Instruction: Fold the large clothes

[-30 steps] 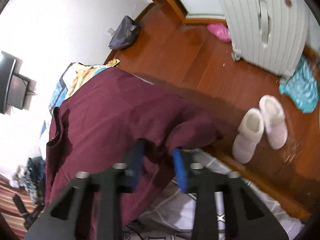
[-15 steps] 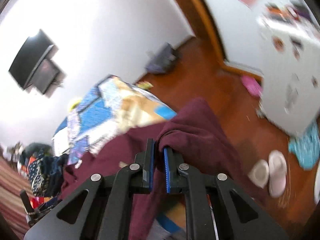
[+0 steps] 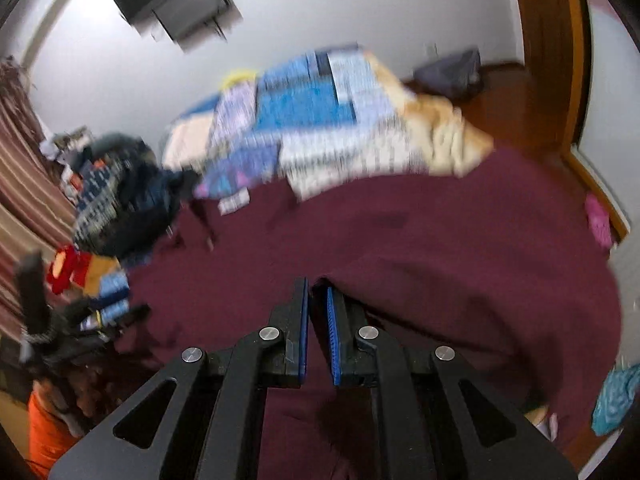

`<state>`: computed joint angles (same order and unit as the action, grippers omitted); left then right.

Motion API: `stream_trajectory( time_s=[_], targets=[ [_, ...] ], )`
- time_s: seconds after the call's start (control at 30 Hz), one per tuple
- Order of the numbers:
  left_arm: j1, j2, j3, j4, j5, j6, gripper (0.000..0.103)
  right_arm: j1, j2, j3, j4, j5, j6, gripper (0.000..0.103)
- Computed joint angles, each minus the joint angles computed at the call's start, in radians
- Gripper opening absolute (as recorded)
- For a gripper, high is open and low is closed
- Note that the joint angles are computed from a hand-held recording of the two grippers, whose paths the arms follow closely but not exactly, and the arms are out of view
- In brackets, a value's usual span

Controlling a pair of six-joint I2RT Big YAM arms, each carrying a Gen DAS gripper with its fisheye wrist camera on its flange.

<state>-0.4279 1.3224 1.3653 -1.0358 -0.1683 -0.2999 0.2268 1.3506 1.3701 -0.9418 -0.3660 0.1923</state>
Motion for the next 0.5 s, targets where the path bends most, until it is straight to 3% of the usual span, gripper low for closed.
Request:
stream_trajectory(
  time_s=[0.1, 0.17, 0.23, 0.27, 0.37, 0.5],
  targets=[
    [-0.006, -0.003, -0.002, 0.000, -0.009, 0.007, 0.066, -0.032, -0.008, -0.028, -0.020, -0.046, 0.026, 0.012],
    [-0.012, -0.005, -0.002, 0.005, -0.021, 0.016, 0.066, -0.053, -0.016, -0.015, -0.050, -0.068, 0.050, 0.024],
    [-0.017, -0.005, 0.000, 0.014, -0.025, 0.017, 0.066, -0.075, -0.039, -0.017, -0.069, -0.074, 0.088, 0.057],
    [-0.019, -0.006, 0.001, 0.018, -0.023, 0.016, 0.066, -0.091, -0.061, -0.030, -0.059, -0.063, 0.115, 0.063],
    [-0.021, -0.004, 0.002, 0.030, -0.009, 0.007, 0.066, -0.110, -0.092, -0.049, -0.030, -0.041, 0.188, 0.067],
    [-0.020, 0.002, 0.005, 0.037, 0.005, -0.003, 0.066, -0.178, -0.090, -0.088, 0.009, -0.108, 0.348, 0.067]
  ],
)
